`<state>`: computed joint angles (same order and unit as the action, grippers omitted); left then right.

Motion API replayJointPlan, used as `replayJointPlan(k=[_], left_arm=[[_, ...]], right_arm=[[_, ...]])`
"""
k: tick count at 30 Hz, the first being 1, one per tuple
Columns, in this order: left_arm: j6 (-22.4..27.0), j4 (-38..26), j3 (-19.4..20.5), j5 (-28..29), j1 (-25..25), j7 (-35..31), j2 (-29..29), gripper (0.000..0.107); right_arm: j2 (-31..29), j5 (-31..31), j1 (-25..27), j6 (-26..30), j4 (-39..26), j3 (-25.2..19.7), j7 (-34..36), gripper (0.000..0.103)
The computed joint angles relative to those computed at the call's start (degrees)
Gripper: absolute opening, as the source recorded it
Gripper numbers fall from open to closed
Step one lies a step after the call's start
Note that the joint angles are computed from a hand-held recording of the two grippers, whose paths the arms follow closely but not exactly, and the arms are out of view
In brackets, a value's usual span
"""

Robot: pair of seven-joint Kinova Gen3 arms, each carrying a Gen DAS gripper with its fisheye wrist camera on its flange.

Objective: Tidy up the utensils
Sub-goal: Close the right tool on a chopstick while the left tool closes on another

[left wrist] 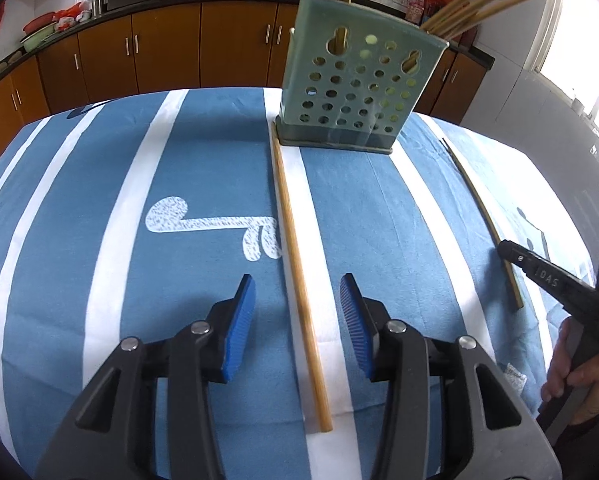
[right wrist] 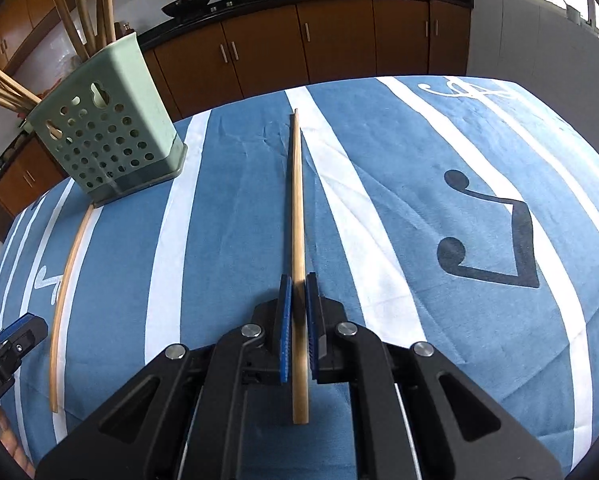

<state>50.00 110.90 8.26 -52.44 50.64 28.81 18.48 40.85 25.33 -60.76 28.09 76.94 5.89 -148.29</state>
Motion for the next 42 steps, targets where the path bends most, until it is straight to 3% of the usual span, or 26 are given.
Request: replayJointPlan(k=[2,9,23,42], left_arm=[[0.8,-1.2,-0.1,0.9,-0.3,-1.0,1.3,0.040],[4.2,-3.1,-1.5,2.1,0.9,-1.7,3.6,0.008],[5.6,5.0,-0.1,2.8,-3.2,2.4,-2.0,0.008],[7.2,4.5,1.1,0.9,-2.8,2.3,-0.6,0.014]], right_arm=[[-0.1,0.3,-0.4,0.0,0.2,0.3,-0.2,0.008],[0.3,0.7,-0.4,0.1,-0.5,-0.2,0.5,0.008],[1.3,0.2,-0.9,-1.7,-1.5,-0.5,6.1,0.008],[1.8,0.9,-2.2,0.3,-2.7,0.4,6.4,0.009]])
